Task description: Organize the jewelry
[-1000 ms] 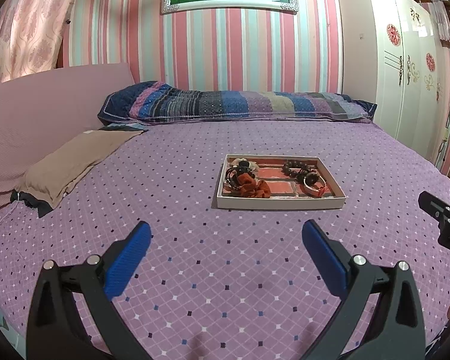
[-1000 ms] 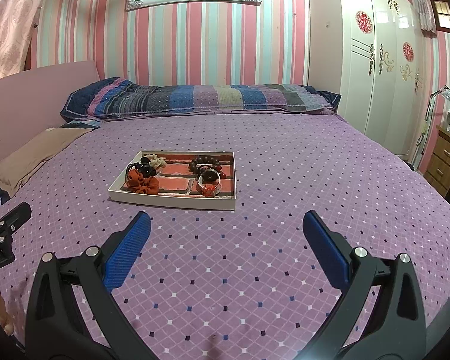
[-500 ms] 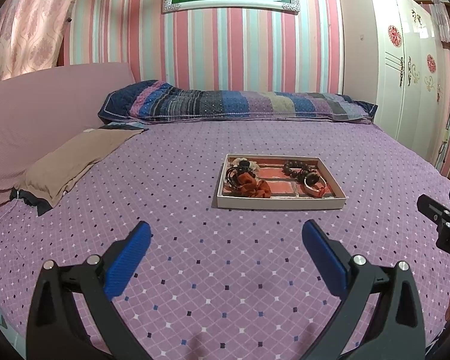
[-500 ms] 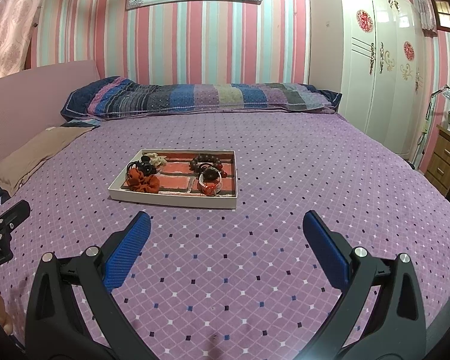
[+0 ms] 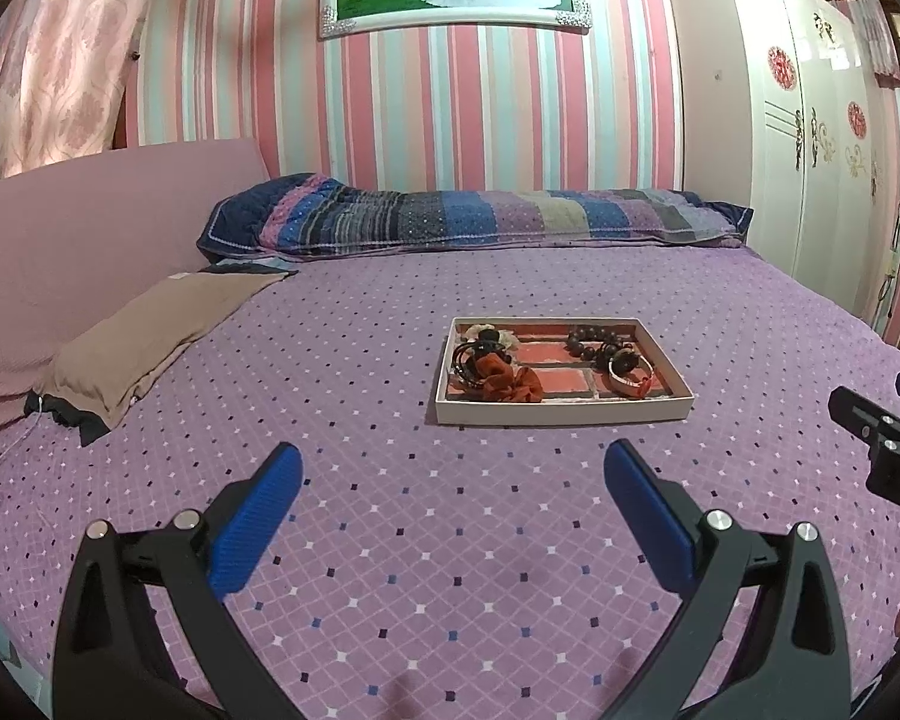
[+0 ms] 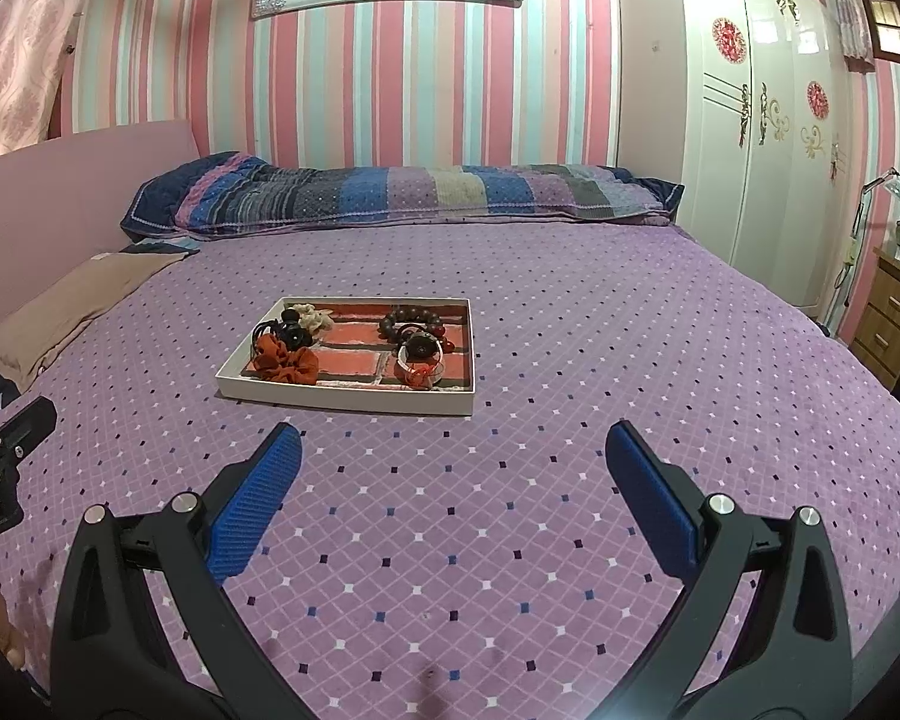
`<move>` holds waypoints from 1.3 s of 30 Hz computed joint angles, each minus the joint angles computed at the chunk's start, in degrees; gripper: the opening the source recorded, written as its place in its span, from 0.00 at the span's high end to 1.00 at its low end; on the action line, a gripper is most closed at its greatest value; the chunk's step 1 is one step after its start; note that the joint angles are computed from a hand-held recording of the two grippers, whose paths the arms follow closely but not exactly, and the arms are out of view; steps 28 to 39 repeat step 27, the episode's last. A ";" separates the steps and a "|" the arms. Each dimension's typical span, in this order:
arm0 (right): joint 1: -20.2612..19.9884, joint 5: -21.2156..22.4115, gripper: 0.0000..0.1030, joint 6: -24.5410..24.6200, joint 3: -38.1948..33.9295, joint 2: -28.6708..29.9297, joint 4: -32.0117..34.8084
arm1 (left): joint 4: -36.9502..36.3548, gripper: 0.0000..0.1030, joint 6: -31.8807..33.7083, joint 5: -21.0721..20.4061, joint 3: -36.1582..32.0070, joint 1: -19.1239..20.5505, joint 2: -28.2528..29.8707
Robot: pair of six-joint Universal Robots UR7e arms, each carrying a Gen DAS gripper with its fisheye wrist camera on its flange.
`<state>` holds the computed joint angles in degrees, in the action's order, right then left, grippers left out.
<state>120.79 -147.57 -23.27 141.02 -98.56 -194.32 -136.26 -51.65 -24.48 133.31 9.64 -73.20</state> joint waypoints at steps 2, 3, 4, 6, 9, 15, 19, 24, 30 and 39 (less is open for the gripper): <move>0.02 -0.08 0.04 0.04 0.00 0.04 -0.04 | 0.04 0.04 -0.10 0.11 0.01 -0.01 0.03; -0.02 -0.06 0.04 0.02 -0.02 -0.02 -0.01 | 0.00 0.04 -0.04 0.14 -0.01 0.02 0.07; -0.02 -0.06 0.04 0.02 -0.02 -0.02 -0.01 | 0.08 0.04 -0.15 0.24 -0.02 0.03 0.11; -0.02 -0.08 0.04 -0.09 -0.02 0.06 -0.23 | 0.12 0.04 -0.21 0.16 0.01 0.04 0.05; -0.10 -0.04 0.04 -0.25 0.05 0.13 -0.63 | 0.21 0.04 -0.30 0.23 0.00 0.04 0.10; -0.06 -0.29 0.04 -0.49 0.22 0.34 -1.20 | 0.83 0.04 -0.52 0.79 0.10 -0.30 0.16; -0.21 -0.08 0.04 -0.25 0.26 0.21 -0.88 | 0.96 0.04 -0.42 0.68 0.12 -0.30 0.17; -0.30 0.14 0.04 -0.18 0.25 0.11 -0.51 | 0.81 0.04 0.35 -0.23 -0.08 -0.11 0.41; -0.33 0.27 0.04 -0.22 0.29 0.12 -0.59 | 1.49 0.04 -0.35 0.14 -0.07 -0.33 0.39; -0.33 0.27 0.04 -0.22 0.29 0.12 -0.59 | 1.49 0.04 -0.35 0.14 -0.07 -0.33 0.39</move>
